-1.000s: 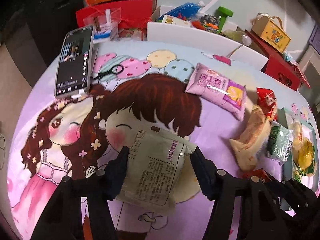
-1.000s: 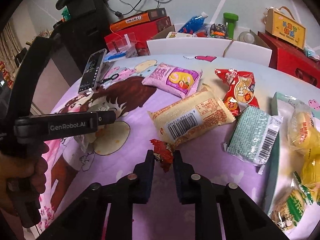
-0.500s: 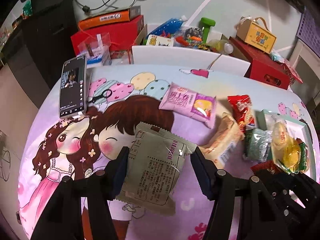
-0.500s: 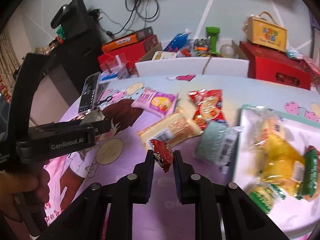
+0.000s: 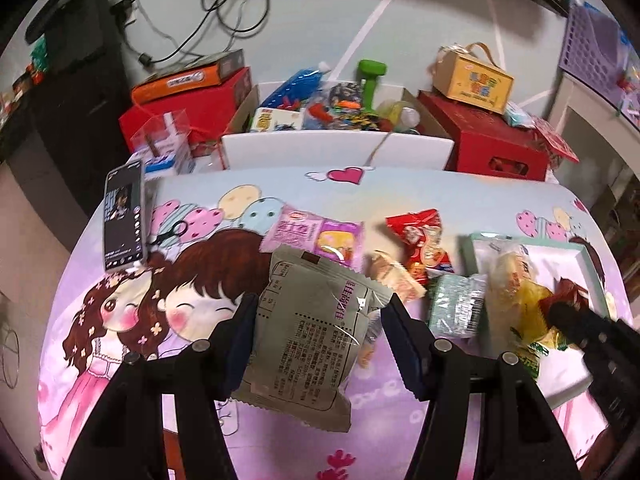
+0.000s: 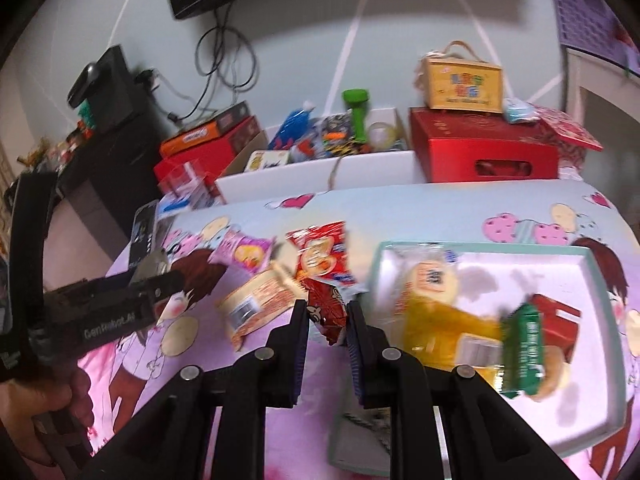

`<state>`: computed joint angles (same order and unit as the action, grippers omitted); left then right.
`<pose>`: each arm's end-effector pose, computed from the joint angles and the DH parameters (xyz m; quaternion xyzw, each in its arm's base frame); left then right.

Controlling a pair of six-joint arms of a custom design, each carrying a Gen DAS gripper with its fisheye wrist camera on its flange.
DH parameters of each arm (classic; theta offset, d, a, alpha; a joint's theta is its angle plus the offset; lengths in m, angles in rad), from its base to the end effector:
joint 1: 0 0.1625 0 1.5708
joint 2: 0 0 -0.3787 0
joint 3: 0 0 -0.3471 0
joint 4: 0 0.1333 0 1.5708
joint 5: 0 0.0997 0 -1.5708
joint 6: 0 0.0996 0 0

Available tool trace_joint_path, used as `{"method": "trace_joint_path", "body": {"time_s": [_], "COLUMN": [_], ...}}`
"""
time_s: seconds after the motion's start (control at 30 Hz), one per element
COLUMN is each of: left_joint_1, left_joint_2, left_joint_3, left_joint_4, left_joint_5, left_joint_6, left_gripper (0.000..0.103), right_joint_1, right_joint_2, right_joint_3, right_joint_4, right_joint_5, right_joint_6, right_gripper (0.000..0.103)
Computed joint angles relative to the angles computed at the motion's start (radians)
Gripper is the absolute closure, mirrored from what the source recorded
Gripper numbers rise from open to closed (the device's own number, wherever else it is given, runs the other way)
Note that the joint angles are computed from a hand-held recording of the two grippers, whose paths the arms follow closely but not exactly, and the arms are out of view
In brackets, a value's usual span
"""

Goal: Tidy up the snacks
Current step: 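Carry the white packet and red candy into the tray and open both tools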

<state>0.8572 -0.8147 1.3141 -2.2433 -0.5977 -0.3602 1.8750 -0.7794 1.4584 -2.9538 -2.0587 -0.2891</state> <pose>-0.2771 -0.6495 0.2337 0.1150 0.8740 -0.3039 0.3612 0.2841 -0.6156 0.2082 0.1866 -0.8954 0.3363 0.2242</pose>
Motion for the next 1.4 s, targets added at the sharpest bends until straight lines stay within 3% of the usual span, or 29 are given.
{"method": "trace_joint_path", "body": {"time_s": [0.3,0.4,0.57,1.0,1.2,1.4], "left_joint_1": [-0.037,-0.054,-0.071,-0.086,-0.098,-0.114], "left_joint_2": [0.058,0.075,0.110,0.136,0.155,0.201], "left_joint_3": [-0.037,-0.040,-0.062,-0.079,-0.092,-0.129], "left_joint_4": [-0.015,-0.051,-0.082,-0.088,-0.099,-0.102], "left_joint_5": [-0.020,-0.037,-0.076,-0.084,-0.113,-0.187], "left_joint_6": [0.052,0.086,0.149,0.168,0.185,0.231], "left_gripper": [0.040,0.040,0.040,0.039,0.039,0.039], "right_joint_1": [-0.026,-0.031,-0.048,-0.062,-0.082,-0.115], "right_joint_2": [-0.082,-0.097,-0.124,-0.141,-0.163,-0.204], "right_joint_3": [0.051,0.063,0.071,0.070,0.070,0.083], "right_joint_4": [-0.056,-0.083,-0.088,-0.077,-0.076,-0.073], "right_joint_5": [0.024,-0.019,-0.023,-0.041,-0.073,-0.127], "right_joint_6": [0.013,0.002,0.028,0.049,0.078,0.113], "right_gripper": [0.083,0.083,0.083,0.083,0.083,0.083]}}
